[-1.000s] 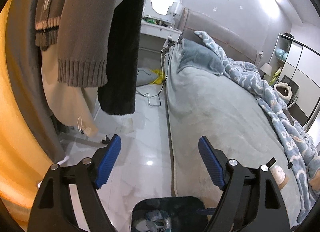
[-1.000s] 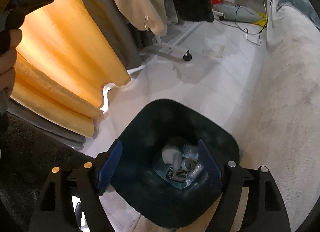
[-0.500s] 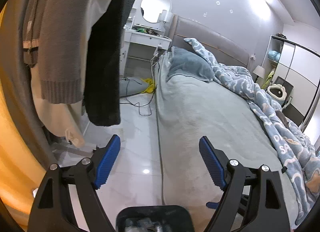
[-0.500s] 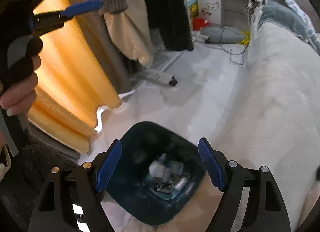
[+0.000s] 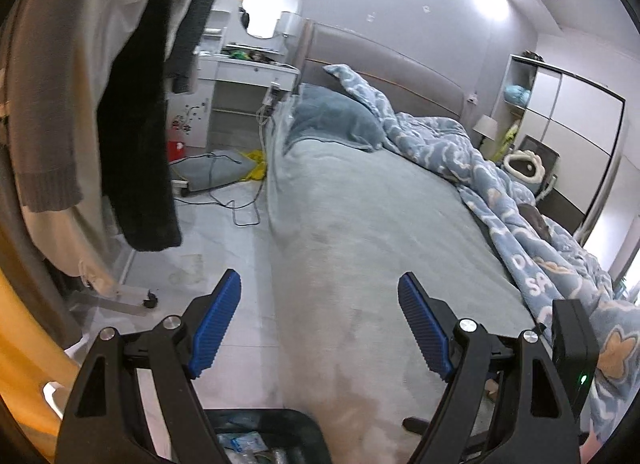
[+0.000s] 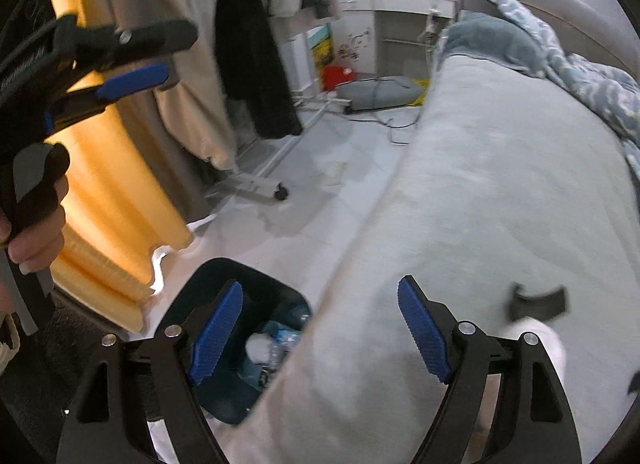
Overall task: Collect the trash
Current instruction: 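Move the right tool to the second tape roll and grasp its rim, then lift the tape roll with the right tool while the left tool grasps the white cloth ball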
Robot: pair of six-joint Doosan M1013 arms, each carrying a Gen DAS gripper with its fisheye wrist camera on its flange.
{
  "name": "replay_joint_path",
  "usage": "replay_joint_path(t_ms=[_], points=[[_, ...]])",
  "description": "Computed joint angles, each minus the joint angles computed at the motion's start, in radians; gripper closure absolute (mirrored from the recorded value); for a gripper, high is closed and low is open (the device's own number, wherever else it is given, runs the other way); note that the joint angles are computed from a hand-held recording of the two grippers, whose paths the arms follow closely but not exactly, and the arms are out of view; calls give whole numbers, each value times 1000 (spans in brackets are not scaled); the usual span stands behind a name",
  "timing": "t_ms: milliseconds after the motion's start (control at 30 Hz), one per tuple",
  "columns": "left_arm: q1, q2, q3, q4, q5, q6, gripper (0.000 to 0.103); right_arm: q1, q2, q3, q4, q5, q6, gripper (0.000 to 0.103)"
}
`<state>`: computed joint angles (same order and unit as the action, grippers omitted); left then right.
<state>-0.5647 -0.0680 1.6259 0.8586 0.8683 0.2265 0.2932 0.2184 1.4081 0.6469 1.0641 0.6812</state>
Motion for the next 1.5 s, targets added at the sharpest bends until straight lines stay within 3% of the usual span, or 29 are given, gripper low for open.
replay_joint_path(t_ms=[600, 1033, 1133, 1500], points=[[-32, 114, -99, -105, -33, 101, 20, -115, -39, 44, -11, -52, -7, 17], [-56, 167, -154, -139, -48, 145, 20, -143, -34, 60, -73, -34, 21, 17], [-59, 175, -161, -145, -48, 151, 20, -148, -35, 65, -68, -22, 17, 29], [-65, 196, -178, -183, -50, 188, 20, -159, -39, 67, -49, -10, 1, 49]])
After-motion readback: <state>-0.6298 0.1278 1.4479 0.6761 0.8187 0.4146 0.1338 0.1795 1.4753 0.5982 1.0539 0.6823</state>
